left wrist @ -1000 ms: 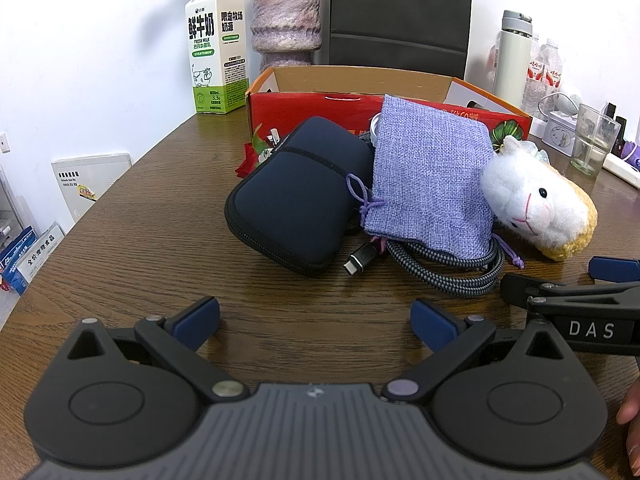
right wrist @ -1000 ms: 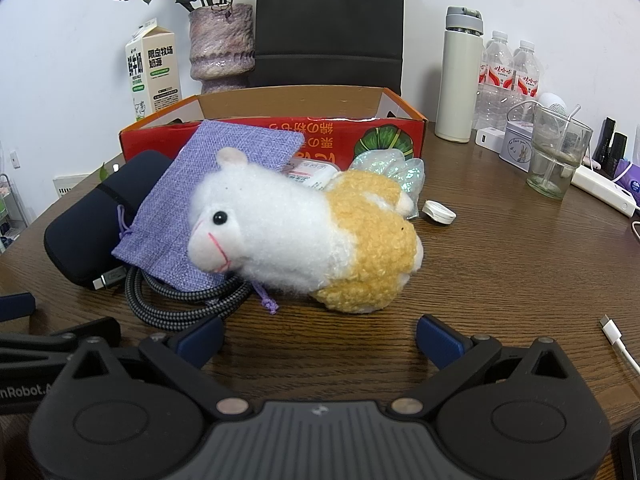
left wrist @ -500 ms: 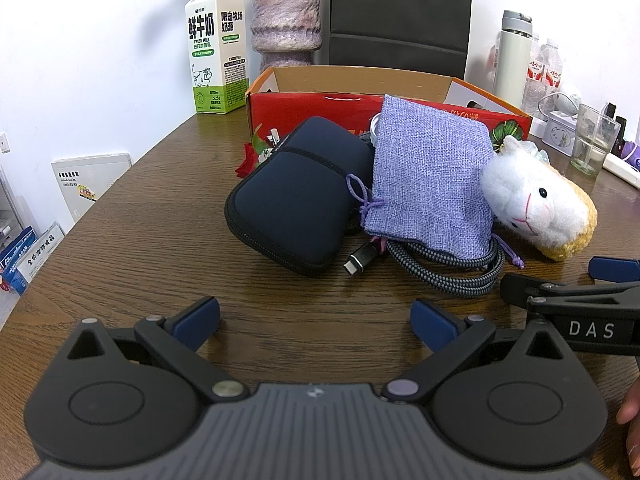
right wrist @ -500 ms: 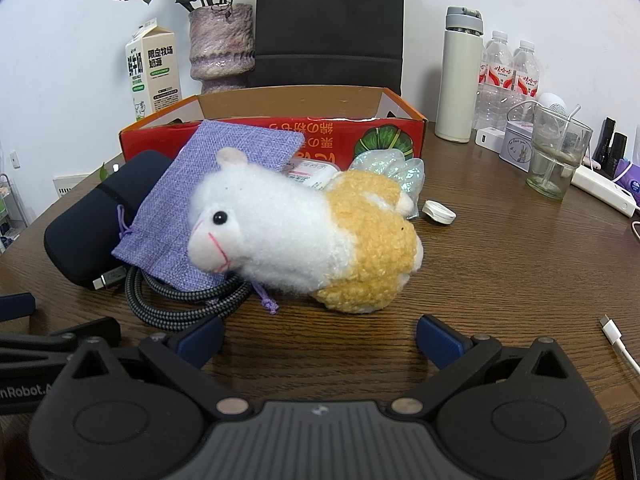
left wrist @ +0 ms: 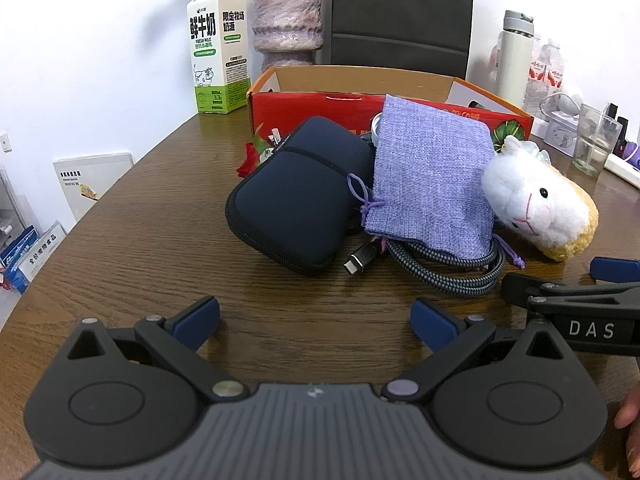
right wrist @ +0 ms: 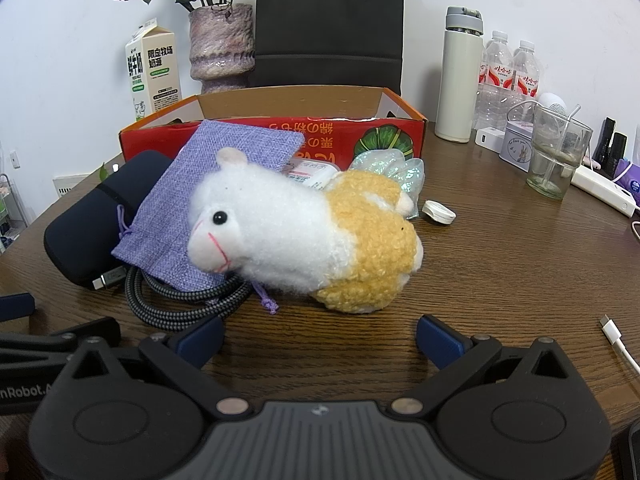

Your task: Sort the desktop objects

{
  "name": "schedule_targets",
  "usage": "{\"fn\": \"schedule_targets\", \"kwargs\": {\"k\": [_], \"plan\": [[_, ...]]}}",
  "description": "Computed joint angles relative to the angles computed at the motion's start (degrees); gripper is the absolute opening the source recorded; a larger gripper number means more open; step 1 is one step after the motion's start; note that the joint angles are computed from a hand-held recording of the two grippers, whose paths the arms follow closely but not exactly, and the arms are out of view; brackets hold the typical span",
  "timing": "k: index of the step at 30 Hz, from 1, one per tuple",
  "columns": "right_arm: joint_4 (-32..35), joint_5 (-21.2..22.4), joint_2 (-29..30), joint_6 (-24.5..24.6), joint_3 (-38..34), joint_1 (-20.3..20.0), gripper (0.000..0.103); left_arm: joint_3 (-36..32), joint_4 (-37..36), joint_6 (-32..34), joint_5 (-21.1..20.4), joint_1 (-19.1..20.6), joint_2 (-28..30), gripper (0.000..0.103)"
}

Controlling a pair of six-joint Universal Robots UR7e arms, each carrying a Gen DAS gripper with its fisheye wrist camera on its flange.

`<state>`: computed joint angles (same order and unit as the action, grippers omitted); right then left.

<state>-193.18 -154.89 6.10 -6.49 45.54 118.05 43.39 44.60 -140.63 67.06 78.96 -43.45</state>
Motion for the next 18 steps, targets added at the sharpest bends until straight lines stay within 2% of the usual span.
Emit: {"fn": "schedule_targets", "kwargs": {"k": [12,15,16,18], "plan": [[-0.36,0.10,-0.07,0.11,0.08,-0.13,0.103,-0.17,-0.04,0.49,-0.22,-0.02,0.12,0.103],[-0.32,0.50,-0.58,0.33,1.11,-0.05,0.103,2.24,-2.94,1.39,-0.62,-0.21,-1.47,0.103],[-0.31,1.12,-1.25,0.65,2.38,-0.01,0.102,3.86,-4.78,1.54,0.54,-0.08,-2.74,0.103],[-0.12,2.02,-2.72,1.32,5.11,0.35,0.098,6.37,-7.40,0.52,6.42,0.85,-5.46,0.103]]}}
